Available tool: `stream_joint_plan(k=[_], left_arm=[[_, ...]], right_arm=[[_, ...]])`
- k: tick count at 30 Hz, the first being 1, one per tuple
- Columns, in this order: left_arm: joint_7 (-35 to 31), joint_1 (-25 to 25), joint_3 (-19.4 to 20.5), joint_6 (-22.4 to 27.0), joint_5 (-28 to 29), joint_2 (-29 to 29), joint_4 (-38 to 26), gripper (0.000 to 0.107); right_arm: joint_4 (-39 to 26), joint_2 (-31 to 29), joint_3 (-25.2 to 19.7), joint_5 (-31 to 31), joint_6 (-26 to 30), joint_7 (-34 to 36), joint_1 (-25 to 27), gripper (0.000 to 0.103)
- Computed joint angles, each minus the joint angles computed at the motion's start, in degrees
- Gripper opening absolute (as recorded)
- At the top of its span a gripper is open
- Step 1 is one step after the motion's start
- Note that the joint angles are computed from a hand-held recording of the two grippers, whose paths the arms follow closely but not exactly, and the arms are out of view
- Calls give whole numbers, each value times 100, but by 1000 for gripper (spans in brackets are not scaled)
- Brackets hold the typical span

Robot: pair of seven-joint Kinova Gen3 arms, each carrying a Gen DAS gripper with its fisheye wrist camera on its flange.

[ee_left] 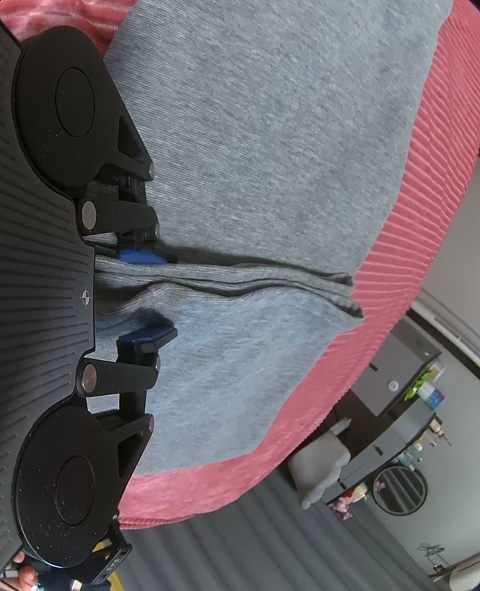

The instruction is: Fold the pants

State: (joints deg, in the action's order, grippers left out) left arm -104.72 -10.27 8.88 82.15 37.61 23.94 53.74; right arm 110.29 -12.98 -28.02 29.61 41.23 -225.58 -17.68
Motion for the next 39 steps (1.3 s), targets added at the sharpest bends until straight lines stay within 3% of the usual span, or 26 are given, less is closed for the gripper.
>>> stream_joint_plan(k=[2, 4, 7, 9, 11, 13, 15, 19, 21, 23, 26, 28, 34, 36, 39], left_arm=[[-85, 29, 3, -37, -41, -15, 31, 44], [-187, 53, 6, -96, -65, -36, 76, 43], [-270, 98, 0, -141, -111, -42, 91, 42], [-342, 121, -15, -243, -142, -92, 174, 35], [-483, 84, -9, -400, -69, -180, 320, 20], [-697, -11, -18, -522, 167, -253, 454, 17], [-673, -170, 115, -496, 302, -223, 441, 17], [-231, 262, -159, -228, -318, -61, 47, 22], [-145, 241, -107, -226, -363, -24, 6, 25], [-37, 214, -101, -231, -368, -18, -3, 32], [-11, 191, -74, -226, -378, 3, -17, 33], [-62, 228, -68, -292, -444, -29, 19, 34], [-180, 271, -73, -371, -523, -119, 103, 36], [-206, 281, -82, -401, -545, -146, 134, 36], [-282, 325, -94, -479, -609, -197, 192, 39]], right_arm=[[114, -20, -511, 177, -71, -466, 497, 70], [93, 1, -906, 385, 181, -932, 747, 43], [-79, 245, -865, 695, 839, -1544, 331, 17], [-214, 369, -603, 793, 1234, -1562, -146, 14], [-518, 597, -592, 880, 1700, -1249, -352, 12], [-702, 729, -847, 1185, 2080, -1010, -314, 10], [-656, 621, -845, 1345, 2094, -968, -415, 10], [-607, 545, 45, 665, 1798, -155, -955, 13], [-730, 536, 153, 398, 1805, 254, -911, 16], [-968, 619, 325, 333, 2069, 720, -1130, 20], [-1497, 804, 871, 148, 2738, 1419, -1820, 23], [-1831, 907, 808, 107, 3172, 1804, -1847, 23], [-2374, 1489, 509, 1189, 4457, 2419, -2224, 26], [-2487, 1716, 726, 1363, 4506, 2714, -2428, 26], [-2293, 1846, 756, 1747, 4011, 3095, -2389, 22]])
